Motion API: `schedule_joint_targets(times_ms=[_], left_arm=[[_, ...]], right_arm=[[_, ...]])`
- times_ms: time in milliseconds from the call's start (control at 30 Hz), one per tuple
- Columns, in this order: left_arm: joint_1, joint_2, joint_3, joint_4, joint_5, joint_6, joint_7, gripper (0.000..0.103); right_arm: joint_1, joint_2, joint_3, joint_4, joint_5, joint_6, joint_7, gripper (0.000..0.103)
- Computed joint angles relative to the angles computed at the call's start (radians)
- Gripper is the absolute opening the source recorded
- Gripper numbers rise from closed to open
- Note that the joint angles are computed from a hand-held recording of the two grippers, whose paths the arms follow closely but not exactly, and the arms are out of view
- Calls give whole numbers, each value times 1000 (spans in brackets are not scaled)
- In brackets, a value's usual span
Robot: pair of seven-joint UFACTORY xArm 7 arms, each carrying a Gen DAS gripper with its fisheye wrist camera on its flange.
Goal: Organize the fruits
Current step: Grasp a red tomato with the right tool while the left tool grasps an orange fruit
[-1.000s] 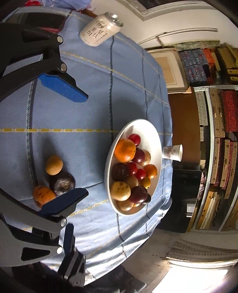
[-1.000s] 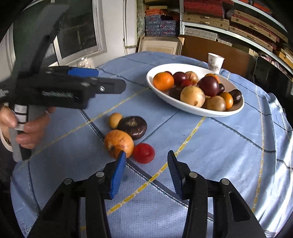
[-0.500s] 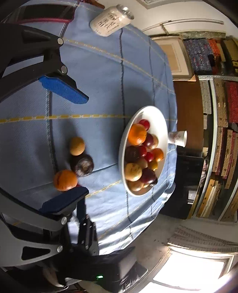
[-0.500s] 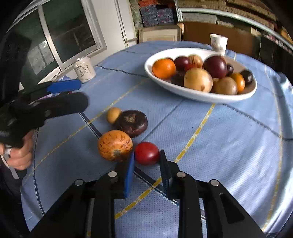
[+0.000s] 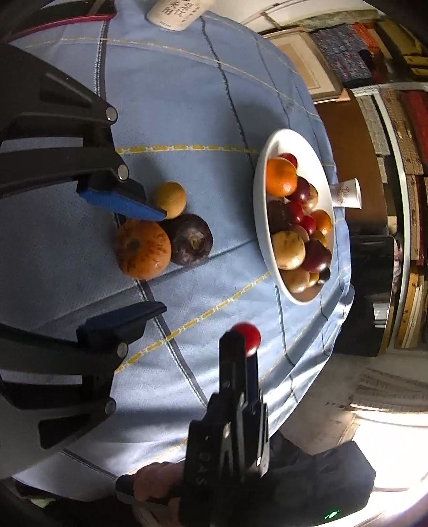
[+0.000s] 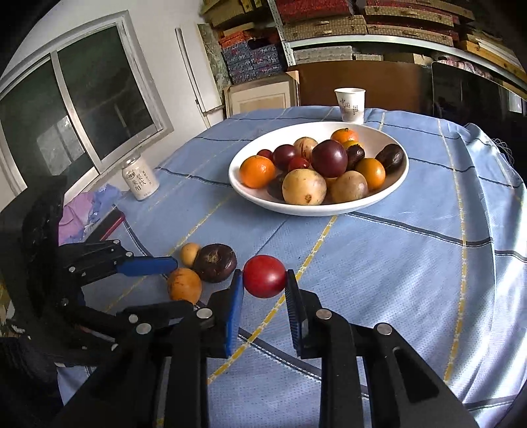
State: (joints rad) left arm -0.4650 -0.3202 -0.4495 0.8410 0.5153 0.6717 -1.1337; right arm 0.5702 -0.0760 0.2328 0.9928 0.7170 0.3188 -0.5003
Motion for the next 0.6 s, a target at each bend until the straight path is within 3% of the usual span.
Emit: schedule_joint_targets(times_ms=[167, 233, 400, 600], left_arm=[[-11, 23, 26, 4, -53, 1, 36, 50], [-17, 34, 37, 4, -74, -5, 53, 42], [-16, 32, 45, -7, -95, -27, 61, 40], [-5, -25, 54, -30, -96, -71, 50, 39]], right_arm=[[2, -9, 0, -8, -21, -1, 7, 26], [3, -9, 1, -10, -31, -4, 14, 26], [8, -11, -2, -12, -30, -10, 13, 26], [17, -10, -16, -2, 63, -24, -49, 26]])
